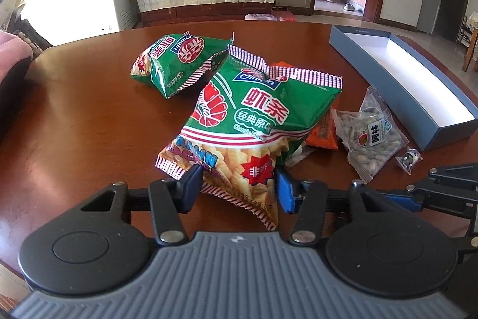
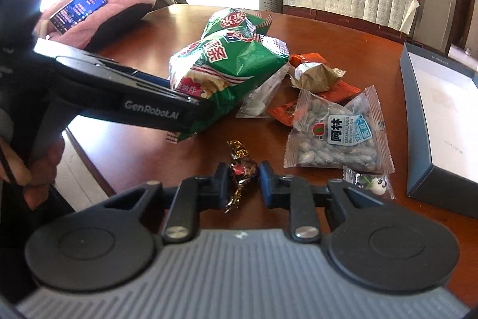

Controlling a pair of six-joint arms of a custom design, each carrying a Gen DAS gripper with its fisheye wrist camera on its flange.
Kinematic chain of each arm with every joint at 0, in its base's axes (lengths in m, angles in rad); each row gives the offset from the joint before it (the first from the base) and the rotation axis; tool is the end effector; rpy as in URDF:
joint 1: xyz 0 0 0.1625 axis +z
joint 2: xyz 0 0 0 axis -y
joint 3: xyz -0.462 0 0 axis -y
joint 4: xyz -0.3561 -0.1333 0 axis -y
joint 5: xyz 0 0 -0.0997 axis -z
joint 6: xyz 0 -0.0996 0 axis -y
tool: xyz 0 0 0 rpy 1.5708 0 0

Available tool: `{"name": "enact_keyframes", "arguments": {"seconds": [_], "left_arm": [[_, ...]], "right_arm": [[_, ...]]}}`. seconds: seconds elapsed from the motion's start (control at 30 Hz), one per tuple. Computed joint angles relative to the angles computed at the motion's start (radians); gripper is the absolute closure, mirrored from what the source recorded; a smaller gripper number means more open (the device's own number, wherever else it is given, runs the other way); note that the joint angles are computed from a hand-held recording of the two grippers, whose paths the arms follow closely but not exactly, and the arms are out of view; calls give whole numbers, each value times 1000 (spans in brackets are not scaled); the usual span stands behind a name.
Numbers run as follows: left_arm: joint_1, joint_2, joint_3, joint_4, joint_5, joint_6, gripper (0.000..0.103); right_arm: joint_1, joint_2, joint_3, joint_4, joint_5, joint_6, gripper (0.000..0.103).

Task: Organize snacks
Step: 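Grasp the brown-wrapped chocolate candy with the right tool while the left tool lifts the bag, then carry the green bag in the left tool and candy in the right tool over the box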

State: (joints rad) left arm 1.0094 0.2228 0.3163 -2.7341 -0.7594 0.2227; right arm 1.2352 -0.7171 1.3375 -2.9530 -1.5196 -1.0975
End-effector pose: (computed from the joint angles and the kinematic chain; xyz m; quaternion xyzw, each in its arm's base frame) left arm -0.2930 -0.8519 -0.1198 0.2221 0.8544 -0.3414 0.3227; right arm -0.1258 -0.7809 0.2559 0.3539 -0.8580 0.2958 0.2262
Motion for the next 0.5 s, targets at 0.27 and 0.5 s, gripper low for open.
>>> {"name": "enact_keyframes", "arguments": {"seconds": [0.27, 0.5], "left_arm": [[1, 1, -5, -2, -5, 2, 56], [-2, 4, -4, -22, 7, 16, 59]], "right_arm": [[-4, -8, 12, -24, 16, 14, 77], [-10, -27, 16, -32, 68, 50, 77]]}}
